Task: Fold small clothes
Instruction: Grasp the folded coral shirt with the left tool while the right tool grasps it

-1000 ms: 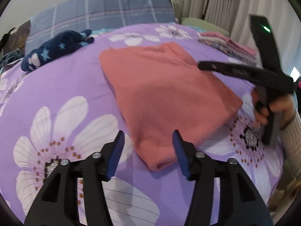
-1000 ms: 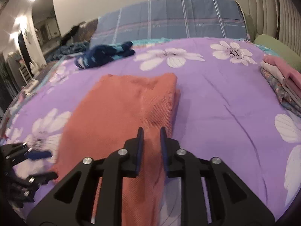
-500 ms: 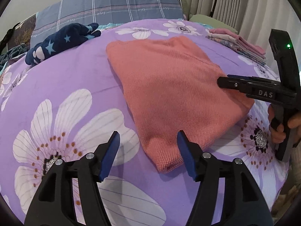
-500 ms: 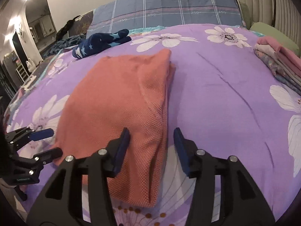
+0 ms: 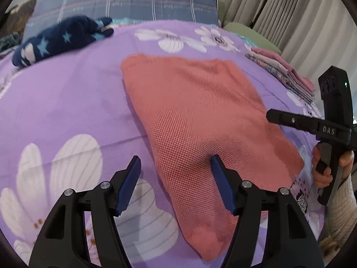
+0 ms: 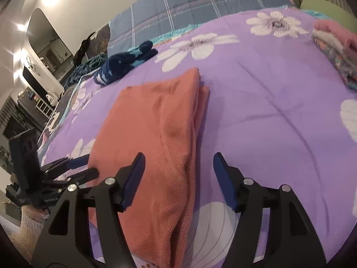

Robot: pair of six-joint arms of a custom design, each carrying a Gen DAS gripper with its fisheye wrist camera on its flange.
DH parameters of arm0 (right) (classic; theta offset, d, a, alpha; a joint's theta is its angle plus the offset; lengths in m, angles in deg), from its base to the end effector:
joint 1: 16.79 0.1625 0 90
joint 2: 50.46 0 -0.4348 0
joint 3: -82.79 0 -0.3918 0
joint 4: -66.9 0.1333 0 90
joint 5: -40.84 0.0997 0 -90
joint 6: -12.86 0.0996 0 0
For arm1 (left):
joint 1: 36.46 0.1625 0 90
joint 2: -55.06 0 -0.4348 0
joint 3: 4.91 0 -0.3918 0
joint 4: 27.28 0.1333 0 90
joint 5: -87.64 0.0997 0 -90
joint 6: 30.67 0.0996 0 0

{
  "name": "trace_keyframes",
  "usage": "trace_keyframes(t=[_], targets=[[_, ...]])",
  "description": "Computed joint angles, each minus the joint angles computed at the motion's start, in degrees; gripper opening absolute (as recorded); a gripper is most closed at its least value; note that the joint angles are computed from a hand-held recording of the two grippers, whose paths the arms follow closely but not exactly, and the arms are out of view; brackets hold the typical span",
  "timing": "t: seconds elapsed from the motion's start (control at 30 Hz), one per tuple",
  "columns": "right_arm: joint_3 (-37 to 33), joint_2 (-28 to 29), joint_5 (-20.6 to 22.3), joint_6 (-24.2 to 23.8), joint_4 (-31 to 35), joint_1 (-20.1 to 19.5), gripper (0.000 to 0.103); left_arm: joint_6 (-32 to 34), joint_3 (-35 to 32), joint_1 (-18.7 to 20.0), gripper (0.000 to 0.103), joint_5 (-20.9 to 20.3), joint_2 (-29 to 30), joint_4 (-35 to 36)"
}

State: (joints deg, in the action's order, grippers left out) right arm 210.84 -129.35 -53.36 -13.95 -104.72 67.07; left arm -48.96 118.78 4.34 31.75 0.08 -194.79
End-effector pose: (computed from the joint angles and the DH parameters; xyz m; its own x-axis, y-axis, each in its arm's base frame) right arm 0.0742 -0.4882 0.2624 -0.9220 -0.2483 0.2972 -0.3648 0.8145 -0.4511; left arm -0.2571 -0.4718 0.0873 -0.8101 0.3392 -0.4782 0.5201 0.7922 -0.3192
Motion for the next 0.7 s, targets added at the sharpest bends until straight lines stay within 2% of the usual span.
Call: trace_keyframes(t=[0.07, 0.1, 0.23, 0.47, 0.6, 0.7], targets=[[-0.53, 0.08, 1.46, -0.22, 2.46, -0.81, 0.065, 0.74, -0.65, 1.24, 0.069, -2.44, 0.16, -0.29], [-0.87, 0.23, 1.92, -0.57, 3.26, -0.99, 0.066, 1.21, -1.07, 1.92, 0.075, -3.65, 0.38, -0.74], [-2.81, 1.33, 1.50, -1.09, 6.49, -0.49, 0.068, 3.65, -3.03, 3.14, 0.082, -5.34, 1.89, -1.15], [-5.82, 3.49, 0.81, -1.50, 10.05, 0.59, 0.069, 5.05, -7.31, 5.05, 0.083, -8.96, 4.30, 0.40], [-6.32, 3.38, 2.59, -0.42, 11.18, -0.24, 0.068, 4.85, -8.74, 6.46, 0.083, -11.29, 4.94, -0.09], [-5.83, 2.47, 3.13, -0.28, 11.84, -0.76, 0.064, 5.97, -8.16, 6.70, 0.083, -11.96, 4.88, -1.50]])
